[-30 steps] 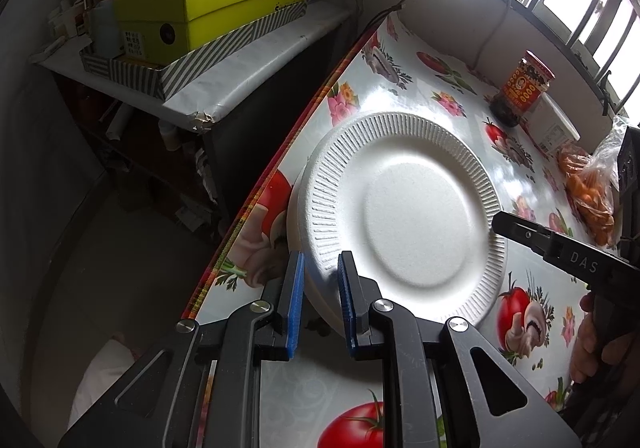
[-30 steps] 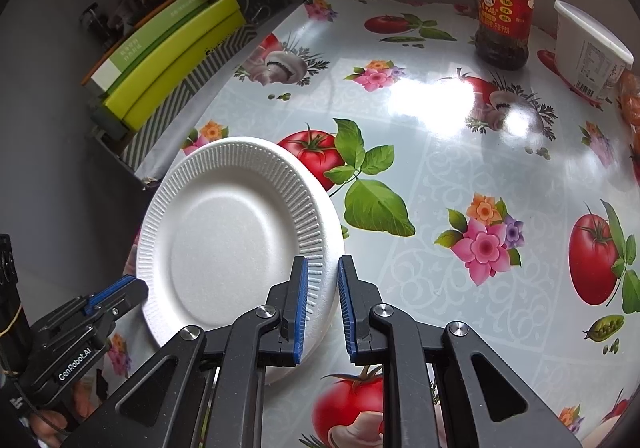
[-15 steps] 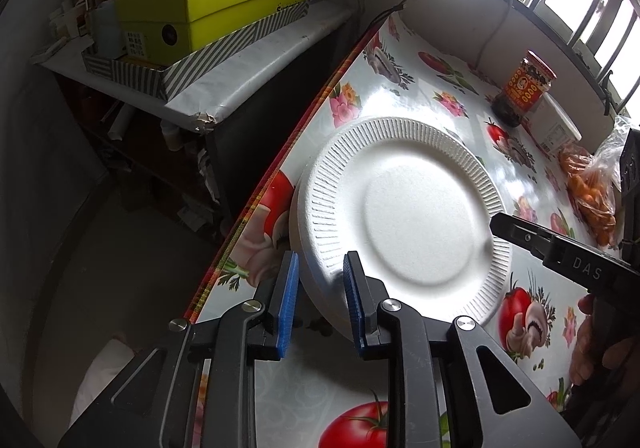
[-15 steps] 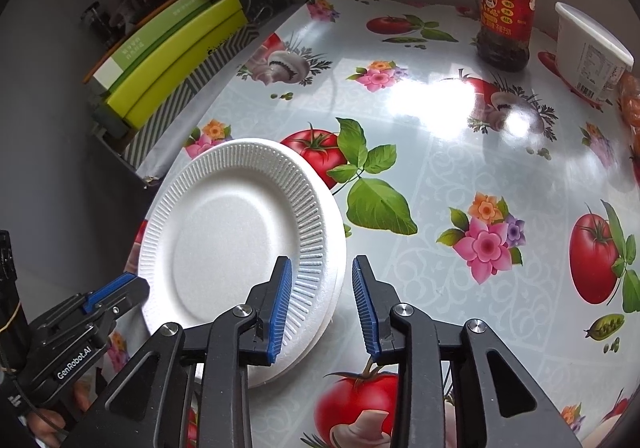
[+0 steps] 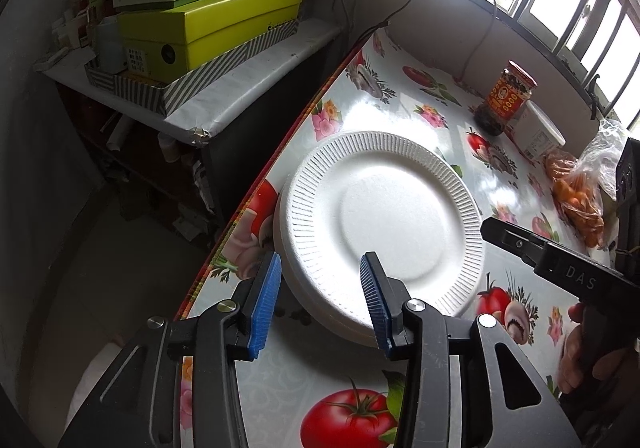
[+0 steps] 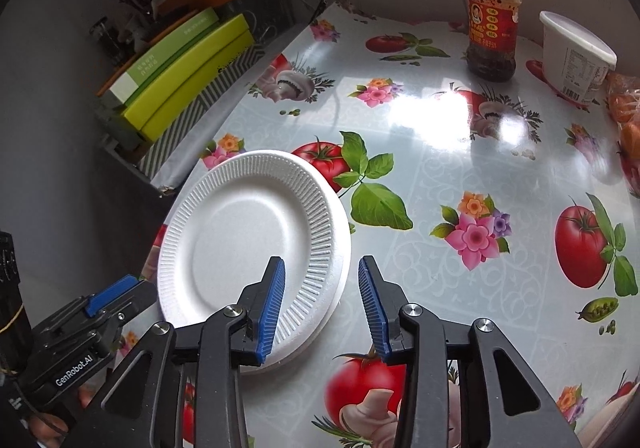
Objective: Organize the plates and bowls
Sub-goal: 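Lower the plate onto the stack and open the right gripper, then withdraw the right gripper from the plate stack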
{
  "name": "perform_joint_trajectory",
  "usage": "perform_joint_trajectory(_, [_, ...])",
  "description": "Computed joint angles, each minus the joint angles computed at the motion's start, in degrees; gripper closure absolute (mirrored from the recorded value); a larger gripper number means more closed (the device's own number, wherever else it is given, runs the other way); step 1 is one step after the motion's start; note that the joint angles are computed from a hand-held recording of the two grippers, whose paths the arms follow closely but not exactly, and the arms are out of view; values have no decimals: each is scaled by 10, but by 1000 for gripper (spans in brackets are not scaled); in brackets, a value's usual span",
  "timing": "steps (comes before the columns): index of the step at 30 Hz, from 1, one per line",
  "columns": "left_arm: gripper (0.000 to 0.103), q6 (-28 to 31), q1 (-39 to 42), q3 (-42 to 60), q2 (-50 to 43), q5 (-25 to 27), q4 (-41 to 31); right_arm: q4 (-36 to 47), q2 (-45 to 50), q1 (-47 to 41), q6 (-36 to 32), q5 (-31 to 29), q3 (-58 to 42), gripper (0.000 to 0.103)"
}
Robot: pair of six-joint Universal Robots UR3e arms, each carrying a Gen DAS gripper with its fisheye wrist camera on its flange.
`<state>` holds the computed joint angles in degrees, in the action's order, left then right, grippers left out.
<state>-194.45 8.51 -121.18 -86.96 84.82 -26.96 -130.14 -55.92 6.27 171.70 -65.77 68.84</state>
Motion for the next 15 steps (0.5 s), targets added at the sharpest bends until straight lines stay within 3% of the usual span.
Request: perform_joint_trajectory(15, [60, -13, -72, -21, 75, 40, -11, -86, -155, -23, -6, -4, 193, 64])
